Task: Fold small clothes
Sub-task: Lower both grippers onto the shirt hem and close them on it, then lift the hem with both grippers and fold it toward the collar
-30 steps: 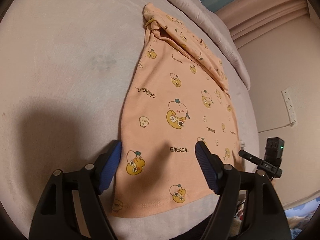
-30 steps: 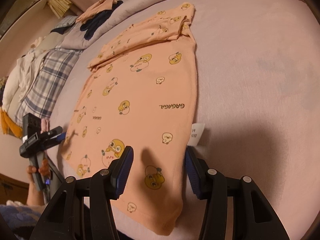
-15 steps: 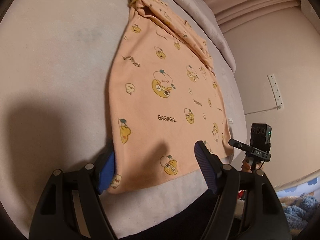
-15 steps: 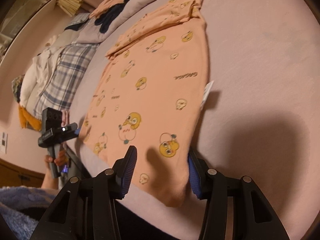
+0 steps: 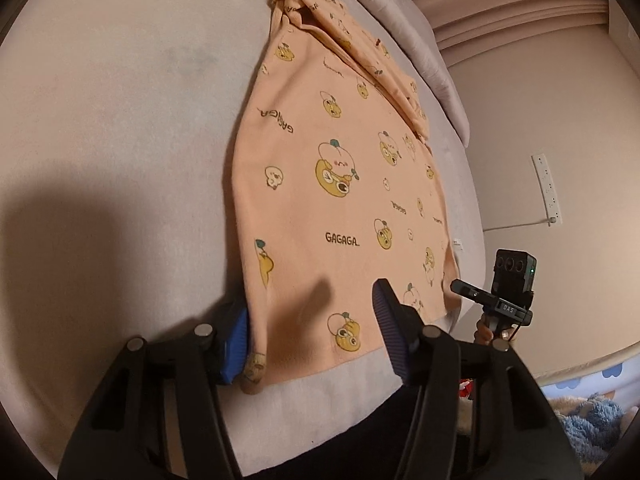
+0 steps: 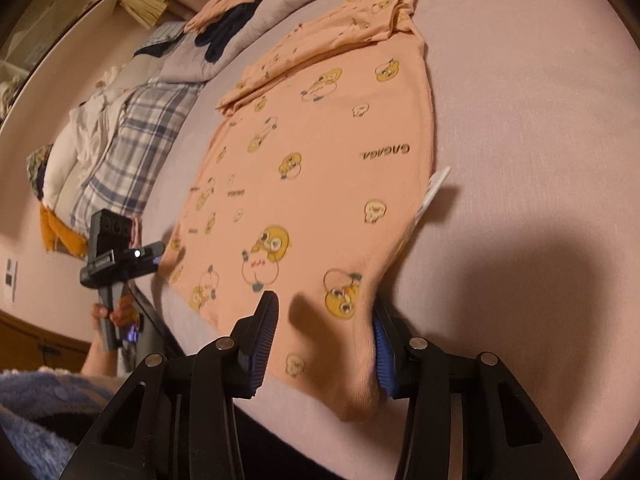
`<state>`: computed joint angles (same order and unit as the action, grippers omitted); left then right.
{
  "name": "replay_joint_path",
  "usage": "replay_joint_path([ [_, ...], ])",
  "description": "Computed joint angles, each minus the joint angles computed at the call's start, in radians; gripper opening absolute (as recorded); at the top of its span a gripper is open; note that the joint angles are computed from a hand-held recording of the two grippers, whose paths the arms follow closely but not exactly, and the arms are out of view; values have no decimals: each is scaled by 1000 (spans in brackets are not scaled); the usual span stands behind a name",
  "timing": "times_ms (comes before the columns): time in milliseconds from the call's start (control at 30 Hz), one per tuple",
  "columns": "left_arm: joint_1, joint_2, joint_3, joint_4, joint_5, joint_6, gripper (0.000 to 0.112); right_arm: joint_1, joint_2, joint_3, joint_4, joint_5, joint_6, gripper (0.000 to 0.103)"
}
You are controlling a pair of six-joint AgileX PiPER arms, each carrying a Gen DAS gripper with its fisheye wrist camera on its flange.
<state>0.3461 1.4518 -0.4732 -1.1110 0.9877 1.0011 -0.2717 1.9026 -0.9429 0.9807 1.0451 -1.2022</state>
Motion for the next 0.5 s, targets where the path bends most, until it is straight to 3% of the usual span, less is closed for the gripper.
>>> replay_joint_path([
  [167, -58, 31, -9, -58, 3, 6, 56, 31, 16, 1, 54, -23, -17, 44],
  [267, -122, 4, -19, -38, -54, -37, 53, 56, 15, 7, 74, -83, -18, 21],
  [333, -104, -2, -15, -18, -62, -54, 31, 34, 31, 2, 82, -70, -20, 14],
  [400, -28, 23, 4, -21, -32, -28, 17, 16, 28, 9, 84, -55, -32, 13],
  [500, 75, 66, 34, -55, 30, 42, 14, -8, 12, 31, 95, -36, -69, 13],
])
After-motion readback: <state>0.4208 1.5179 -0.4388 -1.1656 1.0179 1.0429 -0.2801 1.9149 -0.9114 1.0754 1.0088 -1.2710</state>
